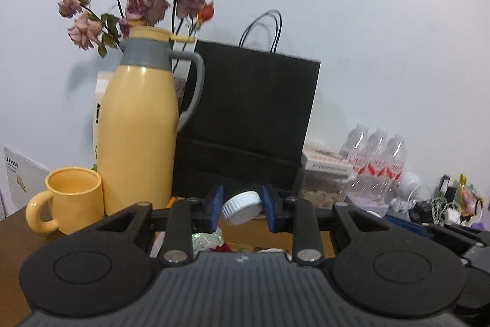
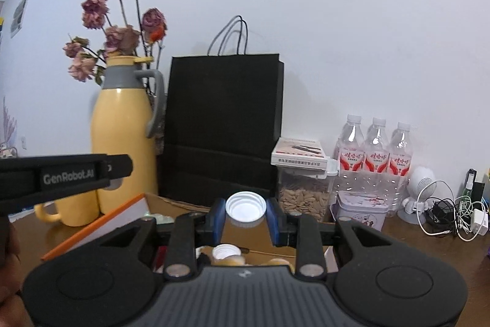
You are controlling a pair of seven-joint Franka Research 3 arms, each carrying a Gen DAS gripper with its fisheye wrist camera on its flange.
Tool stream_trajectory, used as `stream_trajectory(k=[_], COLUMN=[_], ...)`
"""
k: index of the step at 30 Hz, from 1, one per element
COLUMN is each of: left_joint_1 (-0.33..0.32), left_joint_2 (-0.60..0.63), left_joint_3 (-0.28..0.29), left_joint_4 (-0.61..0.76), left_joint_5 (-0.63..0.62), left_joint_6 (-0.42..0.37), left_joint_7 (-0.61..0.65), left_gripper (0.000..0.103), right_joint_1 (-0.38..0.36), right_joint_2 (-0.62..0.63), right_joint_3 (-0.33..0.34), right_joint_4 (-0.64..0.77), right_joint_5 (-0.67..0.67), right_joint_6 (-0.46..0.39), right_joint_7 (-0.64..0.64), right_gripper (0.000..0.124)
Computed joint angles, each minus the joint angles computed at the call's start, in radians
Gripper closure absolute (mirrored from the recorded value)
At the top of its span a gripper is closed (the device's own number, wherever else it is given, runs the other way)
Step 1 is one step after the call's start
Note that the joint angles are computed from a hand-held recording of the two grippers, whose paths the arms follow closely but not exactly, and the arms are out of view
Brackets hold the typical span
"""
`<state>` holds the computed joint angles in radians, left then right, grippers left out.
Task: Organize objects
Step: 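Carry both white bottle caps up and over into the box, then open both grippers to drop the caps into the box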
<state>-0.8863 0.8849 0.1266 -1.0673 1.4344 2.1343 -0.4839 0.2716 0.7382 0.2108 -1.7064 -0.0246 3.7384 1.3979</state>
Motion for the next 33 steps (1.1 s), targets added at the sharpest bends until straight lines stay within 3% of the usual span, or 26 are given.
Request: stream_trajectory(k=[4,13,15,17,19,20,22,24,33], left_joint_1=[0.028,0.03,0.021,0.01,-0.006,-0.015,-0.018,-0.012,-0.008], left_joint_2=[0.035,0.093,0.09,0.092,0.095,0.095,0.09,0.079,0.039], left_joint_3=[-0.009,0.011,0.022,0.033,0.049,0.058,0.058,0.049,0.03], left_joint_4=[0.04,0.108,0.103,0.105,0.103,0.1,0.094,0.081,0.028], left_joint_5=[-0.039,-0.141,-0.142,-0.135,-0.116,-0.101,-0.089,-0.086,-0.056], left_joint_6=[0.031,0.047,0.047,0.03,0.009,-0.001,-0.014,-0.01,0.001], left_joint_7=[0.057,0.168,0.164,0.155,0.126,0.105,0.085,0.074,0.033], left_gripper=[0.074,0.071,0.057,0.022,0.0,0.0,0.0,0.0,0.0], right_joint_1=[-0.024,-0.041,-0.038,-0.039,-0.056,-0.059,-0.065,-0.069,-0.062], right_joint_2=[0.034,0.05,0.044,0.037,0.036,0.037,0.036,0.036,0.021], right_joint_3=[0.016,0.033,0.03,0.029,0.043,0.045,0.048,0.05,0.036], right_joint_4=[0.047,0.061,0.051,0.044,0.035,0.034,0.032,0.029,0.007], right_joint_5=[-0.019,-0.013,-0.003,0.007,0.0,0.0,0.0,-0.002,-0.011], right_joint_6=[-0.065,-0.12,-0.117,-0.123,-0.12,-0.116,-0.108,-0.097,-0.083], right_joint_7=[0.021,0.006,0.002,0.0,0.01,0.014,0.025,0.035,0.051], right_gripper=[0.097,0.096,0.096,0.089,0.063,0.056,0.031,0.021,0.021])
